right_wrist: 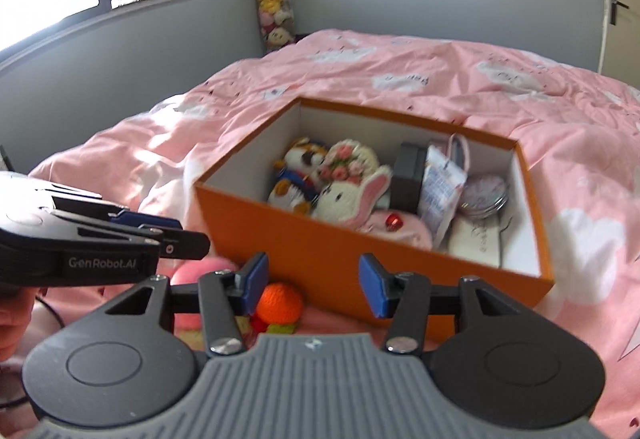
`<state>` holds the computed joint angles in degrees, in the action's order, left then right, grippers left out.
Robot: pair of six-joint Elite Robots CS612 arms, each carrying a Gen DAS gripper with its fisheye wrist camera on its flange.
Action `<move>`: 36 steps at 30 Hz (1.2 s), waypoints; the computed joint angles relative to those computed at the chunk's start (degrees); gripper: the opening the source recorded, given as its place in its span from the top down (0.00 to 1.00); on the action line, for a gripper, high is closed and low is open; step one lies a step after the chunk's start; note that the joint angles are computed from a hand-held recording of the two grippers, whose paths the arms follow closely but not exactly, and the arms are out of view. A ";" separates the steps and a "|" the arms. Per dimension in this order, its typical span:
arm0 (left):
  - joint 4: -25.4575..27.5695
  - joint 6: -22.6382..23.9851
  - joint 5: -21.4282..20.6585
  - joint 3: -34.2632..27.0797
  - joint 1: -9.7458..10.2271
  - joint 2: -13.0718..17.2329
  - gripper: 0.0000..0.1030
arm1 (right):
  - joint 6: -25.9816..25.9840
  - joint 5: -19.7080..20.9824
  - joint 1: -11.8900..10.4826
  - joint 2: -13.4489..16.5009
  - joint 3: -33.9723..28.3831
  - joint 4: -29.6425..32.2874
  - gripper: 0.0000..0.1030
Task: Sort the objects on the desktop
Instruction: 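Move both tools back toward the pink pompom and orange crocheted ball, then grasp the pink fluffy pompom with the left tool while the right tool grasps the orange crocheted ball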
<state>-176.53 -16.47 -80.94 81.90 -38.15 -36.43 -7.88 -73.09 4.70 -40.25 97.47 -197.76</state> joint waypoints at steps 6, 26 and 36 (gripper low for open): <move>3.12 -0.82 1.06 1.10 -0.04 -0.31 0.69 | -1.24 -0.21 0.73 0.45 -0.36 2.76 0.50; 9.35 -4.09 -0.12 -0.96 1.10 1.36 0.36 | -3.55 0.61 1.56 3.69 -6.50 16.56 0.52; 11.72 -5.95 1.31 -3.43 1.57 2.78 0.36 | -3.17 3.20 1.18 6.00 -11.21 22.89 0.52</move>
<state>-164.80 -22.43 -79.63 78.48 -36.58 -33.65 -11.05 -69.89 5.88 -34.26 86.26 -174.87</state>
